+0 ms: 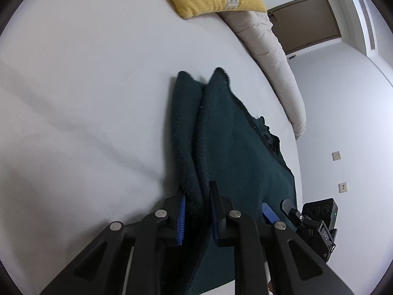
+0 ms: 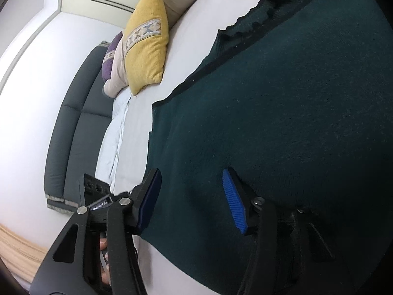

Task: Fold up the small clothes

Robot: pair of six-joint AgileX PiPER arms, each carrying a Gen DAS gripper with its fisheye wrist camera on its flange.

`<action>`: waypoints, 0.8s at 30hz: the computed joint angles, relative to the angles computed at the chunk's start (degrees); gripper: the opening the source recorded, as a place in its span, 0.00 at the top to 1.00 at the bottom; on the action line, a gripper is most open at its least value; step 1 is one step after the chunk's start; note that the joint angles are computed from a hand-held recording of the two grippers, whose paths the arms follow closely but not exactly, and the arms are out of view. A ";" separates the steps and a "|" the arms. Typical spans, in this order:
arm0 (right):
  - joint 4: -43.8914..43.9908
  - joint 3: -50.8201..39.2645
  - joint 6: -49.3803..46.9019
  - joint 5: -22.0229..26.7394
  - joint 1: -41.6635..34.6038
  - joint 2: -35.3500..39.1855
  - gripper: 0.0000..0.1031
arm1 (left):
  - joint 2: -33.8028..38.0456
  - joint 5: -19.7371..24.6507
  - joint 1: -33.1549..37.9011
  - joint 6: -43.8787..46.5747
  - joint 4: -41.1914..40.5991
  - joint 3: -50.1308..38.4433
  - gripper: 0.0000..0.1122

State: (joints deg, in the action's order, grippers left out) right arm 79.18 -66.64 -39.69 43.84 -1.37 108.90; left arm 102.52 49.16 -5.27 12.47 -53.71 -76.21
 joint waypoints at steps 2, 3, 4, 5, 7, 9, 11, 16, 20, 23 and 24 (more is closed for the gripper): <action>0.64 1.60 -0.37 2.08 -1.98 -1.01 0.56 | -0.76 -0.08 -1.52 -1.76 1.01 -1.41 0.85; 2.42 2.54 -1.06 3.09 -3.09 -1.48 0.56 | -1.09 -0.22 -2.51 -2.90 2.09 -2.39 0.85; 4.88 3.96 -2.68 4.13 -4.66 -2.17 0.55 | -1.27 -0.16 -3.82 -4.33 3.36 -3.83 0.85; 6.19 5.11 -3.64 5.03 -6.15 -2.77 0.54 | -1.33 -0.02 -5.99 -6.70 5.37 -6.19 0.85; 6.81 5.80 -3.73 7.99 -9.83 -3.05 0.53 | -0.88 -0.21 -9.66 -9.97 8.18 -10.00 0.85; 5.79 5.36 -2.94 9.93 -12.30 -2.82 0.53 | 1.12 -0.17 -14.70 -14.19 11.87 -16.00 0.85; 4.02 4.50 -1.37 13.10 -15.88 -2.26 0.53 | 4.71 -0.04 -20.28 -18.32 16.18 -23.20 0.85; 0.66 2.06 1.33 16.21 -22.63 -1.04 0.52 | 14.64 -2.92 -28.92 -23.21 18.31 -31.85 0.83; -0.57 0.61 2.12 20.12 -26.13 0.92 0.52 | 11.81 -9.28 -29.27 -15.36 5.65 -20.55 0.72; -3.53 -1.47 4.49 18.70 -24.62 0.87 0.52 | 5.58 -8.36 -29.06 -5.17 -4.14 -13.14 0.49; -3.80 -1.51 5.19 18.02 -23.75 0.78 0.51 | 2.85 -8.94 -28.99 -1.76 -6.90 -10.08 0.49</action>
State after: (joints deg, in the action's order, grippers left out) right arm 75.38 -68.15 -34.50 61.86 -25.12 109.68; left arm 105.37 40.22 -34.26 10.71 -60.61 -86.29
